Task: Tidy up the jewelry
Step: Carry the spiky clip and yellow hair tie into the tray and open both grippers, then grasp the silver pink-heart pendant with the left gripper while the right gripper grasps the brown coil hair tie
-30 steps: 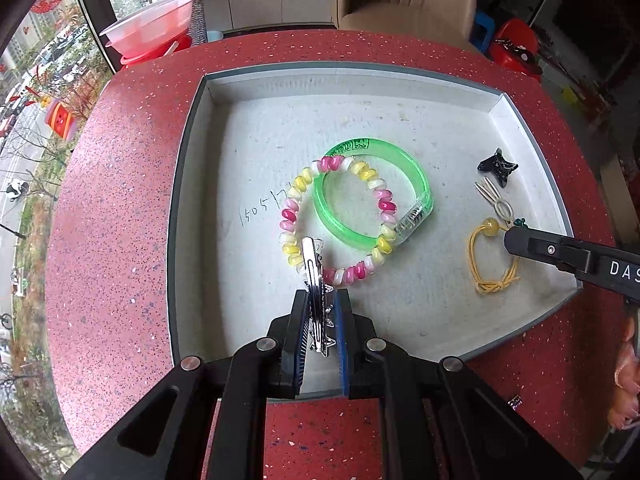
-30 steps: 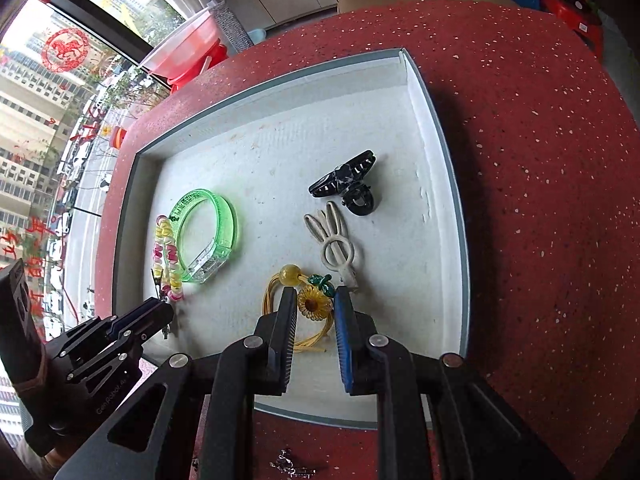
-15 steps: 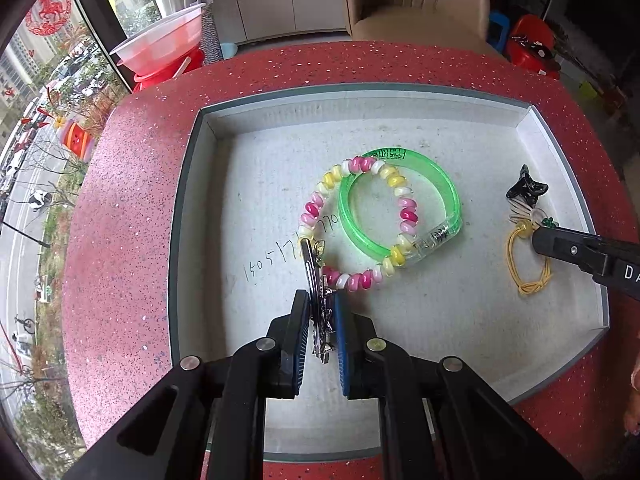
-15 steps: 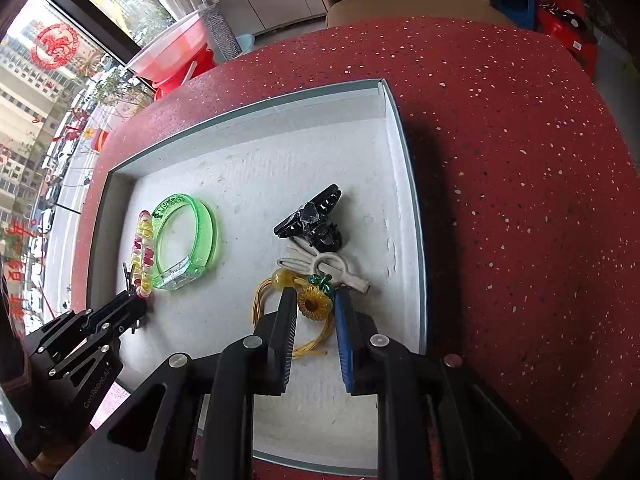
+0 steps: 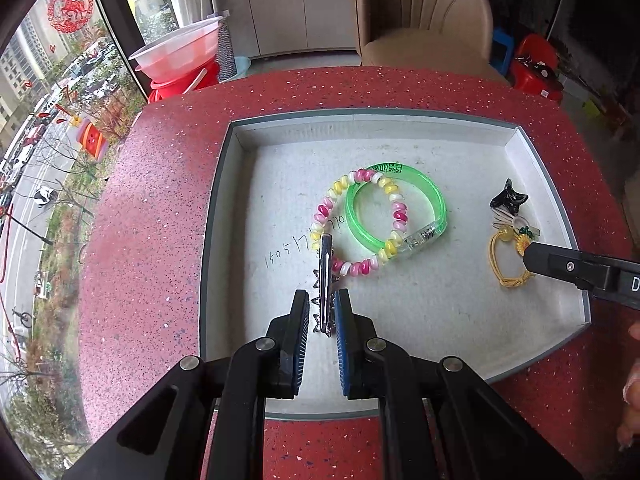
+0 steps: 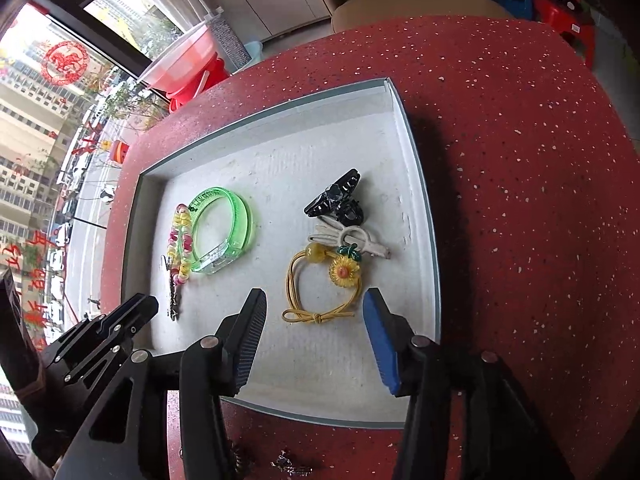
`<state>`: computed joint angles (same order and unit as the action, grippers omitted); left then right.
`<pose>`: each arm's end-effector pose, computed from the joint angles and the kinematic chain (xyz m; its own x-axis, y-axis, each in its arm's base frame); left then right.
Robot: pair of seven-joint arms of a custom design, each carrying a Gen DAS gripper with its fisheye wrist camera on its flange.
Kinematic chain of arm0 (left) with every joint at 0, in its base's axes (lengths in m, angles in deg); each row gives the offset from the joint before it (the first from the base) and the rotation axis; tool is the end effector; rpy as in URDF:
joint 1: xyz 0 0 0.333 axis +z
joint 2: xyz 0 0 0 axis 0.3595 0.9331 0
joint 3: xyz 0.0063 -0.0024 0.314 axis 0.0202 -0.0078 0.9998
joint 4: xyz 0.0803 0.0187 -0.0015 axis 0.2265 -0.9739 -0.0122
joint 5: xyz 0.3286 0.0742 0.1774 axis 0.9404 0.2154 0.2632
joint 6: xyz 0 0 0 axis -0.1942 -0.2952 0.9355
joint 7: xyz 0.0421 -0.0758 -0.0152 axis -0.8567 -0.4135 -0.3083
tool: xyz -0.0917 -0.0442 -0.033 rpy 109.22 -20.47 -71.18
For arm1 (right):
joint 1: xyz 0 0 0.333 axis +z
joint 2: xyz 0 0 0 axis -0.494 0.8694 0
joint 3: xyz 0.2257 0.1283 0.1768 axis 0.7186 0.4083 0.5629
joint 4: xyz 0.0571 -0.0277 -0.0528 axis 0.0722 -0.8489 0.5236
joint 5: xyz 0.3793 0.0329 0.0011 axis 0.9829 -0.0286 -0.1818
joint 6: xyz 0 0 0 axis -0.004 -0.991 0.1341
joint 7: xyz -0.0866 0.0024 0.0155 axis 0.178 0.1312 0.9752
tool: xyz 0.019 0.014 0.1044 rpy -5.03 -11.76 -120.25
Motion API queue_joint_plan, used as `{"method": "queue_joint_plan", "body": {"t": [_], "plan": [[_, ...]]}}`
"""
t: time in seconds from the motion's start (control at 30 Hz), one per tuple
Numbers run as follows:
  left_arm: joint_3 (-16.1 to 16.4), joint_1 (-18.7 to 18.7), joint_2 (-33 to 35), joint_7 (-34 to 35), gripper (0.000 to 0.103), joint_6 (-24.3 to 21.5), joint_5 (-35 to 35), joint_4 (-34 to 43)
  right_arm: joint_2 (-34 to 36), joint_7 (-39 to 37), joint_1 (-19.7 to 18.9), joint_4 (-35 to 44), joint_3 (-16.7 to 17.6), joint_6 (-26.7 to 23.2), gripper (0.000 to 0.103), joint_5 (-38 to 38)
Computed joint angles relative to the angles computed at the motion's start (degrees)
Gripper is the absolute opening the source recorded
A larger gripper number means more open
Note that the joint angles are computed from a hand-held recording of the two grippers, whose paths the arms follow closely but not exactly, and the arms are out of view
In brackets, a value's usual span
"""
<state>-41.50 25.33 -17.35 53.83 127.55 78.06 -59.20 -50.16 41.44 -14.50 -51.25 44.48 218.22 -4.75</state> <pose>0.4837 -0.0293 0.4991 0.0062 -0.9995 -0.0298 -0.9179 0.0061 -0.3967 0.5668 0.2177 0.5120 0.0191 -0.9285 -0.3709 -0.9770 0.0615 -0.2044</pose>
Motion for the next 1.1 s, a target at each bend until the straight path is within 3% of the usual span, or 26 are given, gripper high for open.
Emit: {"method": "queue_joint_plan", "body": {"t": [0.2, 0.23, 0.27, 0.3, 0.37, 0.5, 0.53, 0.57, 0.63, 0.83, 0.93, 1.1], "plan": [[0.9, 0.0, -2.3, 1.2, 0.033, 0.2, -2.4, -1.1, -2.9, 0.1, 0.4, -2.3, 0.0, 0.6, 0.055, 0.8], [1.0, 0.0, -2.8, 1.4, 0.056, 0.0, -2.7, -1.4, -3.6, 0.2, 0.5, -3.0, 0.0, 0.6, 0.055, 0.7], [0.9, 0.2, -3.5, 1.3, 0.096, 0.0, -2.8, -1.9, -4.4, 0.3, 0.7, -3.7, -0.1, 0.7, 0.055, 0.8], [0.6, 0.6, -4.8, 0.6, 0.103, 1.1, -2.3, -3.0, -5.2, 0.4, 0.9, -4.6, -0.1, 0.7, 0.055, 1.1], [0.7, 0.8, -7.1, 1.0, 0.103, 2.3, -2.6, -4.9, -6.8, 0.5, 1.3, -6.1, -0.2, 0.8, 0.055, 1.7], [1.1, 1.1, -9.7, 2.0, 0.103, 0.0, -3.7, -6.5, -9.8, 0.4, 2.5, -8.5, -0.5, 0.6, 0.056, 2.5], [1.1, 1.3, -10.2, 2.2, 0.103, -0.6, -3.8, -6.8, -10.4, 0.3, 2.9, -9.0, -0.5, 0.5, 0.06, 2.7], [1.1, 1.5, -10.9, 2.4, 0.103, -1.4, -3.9, -7.3, -11.1, 0.3, 3.2, -9.5, -0.5, 0.4, 0.071, 2.8], [1.2, 1.9, -12.1, 2.4, 0.103, -3.0, -4.0, -8.2, -12.5, 0.2, 3.9, -10.7, -0.6, 0.7, 0.079, 3.1], [2.4, 2.7, -15.6, 3.2, 0.103, -8.3, -6.1, -11.6, -15.8, 0.2, 5.7, -14.1, -0.7, 0.7, 0.082, 2.7], [2.9, 2.9, -17.4, 4.3, 0.103, -10.4, -6.8, -13.3, -17.6, 0.8, 6.3, -16.6, -1.1, 0.9, 0.102, 3.1], [2.8, 4.2, -21.4, 4.9, 0.103, -12.6, -6.8, -16.4, -19.6, 1.7, 7.3, -18.7, -1.1, -1.3, 0.103, 0.8]]}}
